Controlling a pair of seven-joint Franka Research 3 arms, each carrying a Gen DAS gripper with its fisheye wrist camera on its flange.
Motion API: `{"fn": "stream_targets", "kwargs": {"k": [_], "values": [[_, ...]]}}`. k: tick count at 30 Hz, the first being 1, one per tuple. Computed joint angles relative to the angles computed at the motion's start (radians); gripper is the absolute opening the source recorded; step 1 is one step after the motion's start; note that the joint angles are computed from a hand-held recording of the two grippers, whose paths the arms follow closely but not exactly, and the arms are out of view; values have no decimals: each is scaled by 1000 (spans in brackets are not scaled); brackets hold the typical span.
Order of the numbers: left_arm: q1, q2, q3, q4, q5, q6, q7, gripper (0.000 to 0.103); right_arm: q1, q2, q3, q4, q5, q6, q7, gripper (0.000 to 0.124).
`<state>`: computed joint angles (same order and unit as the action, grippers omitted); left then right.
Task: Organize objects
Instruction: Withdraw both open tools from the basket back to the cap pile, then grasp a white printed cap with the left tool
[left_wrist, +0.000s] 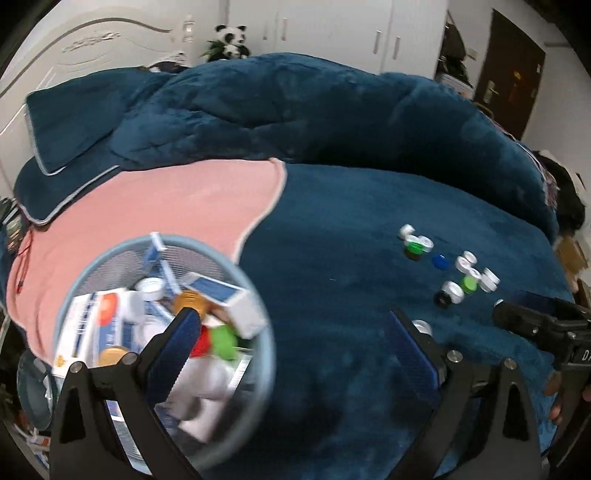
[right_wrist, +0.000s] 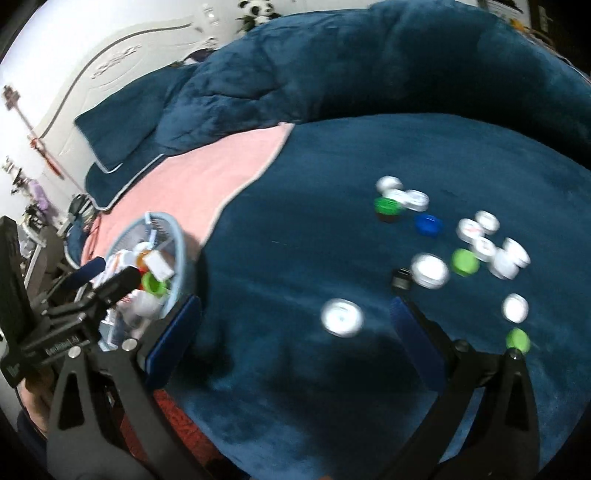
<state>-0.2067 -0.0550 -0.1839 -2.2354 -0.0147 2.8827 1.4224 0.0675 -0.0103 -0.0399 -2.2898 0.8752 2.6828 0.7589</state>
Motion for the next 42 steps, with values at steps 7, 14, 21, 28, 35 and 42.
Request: {"fn": "stream_targets", "kwargs": {"k": [7, 14, 21, 28, 35, 42], "values": [[-49, 92, -52, 55, 56, -20, 6, 100, -64, -35, -50, -68, -94, 31, 104, 103], [-139, 281, -18, 189, 418, -56, -247, 100, -117, -65, -97, -91, -19, -5, 89, 103], [-187, 392, 37, 274, 604, -100, -423, 100, -142, -41, -101, -78, -4, -22, 56, 103], [-149, 303, -8, 108, 628, -84, -354, 100, -155, -25, -92, -67, 15, -50, 29, 103], [-70, 202, -63, -29, 440, 43, -249, 100, -144, -43, -82, -83, 20, -53, 7, 103], [-63, 292, -118, 75, 284, 44, -66, 87, -125, -49, -77, -93, 17, -44, -2, 103]]}}
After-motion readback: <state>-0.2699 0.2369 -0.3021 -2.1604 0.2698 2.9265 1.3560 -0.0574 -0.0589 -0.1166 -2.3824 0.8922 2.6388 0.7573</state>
